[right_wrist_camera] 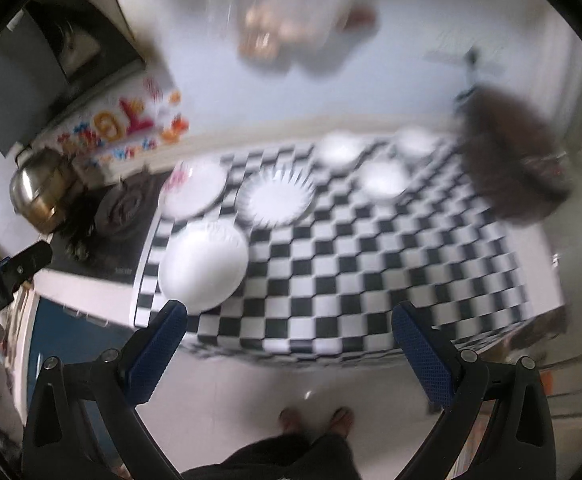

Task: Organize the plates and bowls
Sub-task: 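Reach both tools to the grey-flower white plate and grip its rim, then lift the grey-flower plate with both tools toward the pink-flower plate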

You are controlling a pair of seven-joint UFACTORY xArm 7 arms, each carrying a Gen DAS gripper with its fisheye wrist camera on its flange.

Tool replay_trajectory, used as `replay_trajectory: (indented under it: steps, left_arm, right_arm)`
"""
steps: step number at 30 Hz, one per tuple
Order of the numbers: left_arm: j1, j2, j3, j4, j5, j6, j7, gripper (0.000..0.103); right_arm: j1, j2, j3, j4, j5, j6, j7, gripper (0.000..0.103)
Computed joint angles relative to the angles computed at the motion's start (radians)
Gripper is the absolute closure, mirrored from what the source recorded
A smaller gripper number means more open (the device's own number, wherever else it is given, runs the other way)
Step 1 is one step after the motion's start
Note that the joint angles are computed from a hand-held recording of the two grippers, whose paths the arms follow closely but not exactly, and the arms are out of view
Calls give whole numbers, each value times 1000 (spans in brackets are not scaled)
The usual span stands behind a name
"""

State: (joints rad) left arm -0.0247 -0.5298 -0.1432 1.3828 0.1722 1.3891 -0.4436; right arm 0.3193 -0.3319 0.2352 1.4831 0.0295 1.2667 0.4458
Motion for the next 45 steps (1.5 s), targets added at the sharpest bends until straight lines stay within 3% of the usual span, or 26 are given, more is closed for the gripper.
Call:
replay_trajectory:
  steps: [4, 8, 14, 20, 26, 34, 39, 45]
  left_arm:
    - [14, 65, 74, -92, -33, -65, 40, 8]
    - [30, 160, 136, -151, -94, -133, 91, 16]
    - [50, 319, 184, -166, -204, -176, 187, 41]
    - [75, 449, 192, -134, -273, -175, 270, 46]
    - [99, 516, 194, -93, -330, -149, 331, 58]
    - [113, 529, 191, -101, -332, -139, 377, 66]
    - [128, 526, 201, -107, -355, -150, 386, 70]
    - [140, 487, 206, -143, -368, -163, 381, 75]
  right_arm:
    - [15, 178, -4, 4, 30, -66, -5, 3]
    - [46, 406, -24, 94, 62, -111, -27, 9]
    - [88, 691, -46, 304, 91, -80, -41, 20]
    - [90, 873, -58, 465, 139, -23, -51, 34]
    - [73, 968, -43, 549, 211, 21, -74, 44]
    - [71, 1016, -31, 588, 272, 68, -98, 59]
    - [77, 1031, -31, 606, 286, 84, -102, 83]
    - [84, 1000, -39, 556, 274, 49, -89, 85]
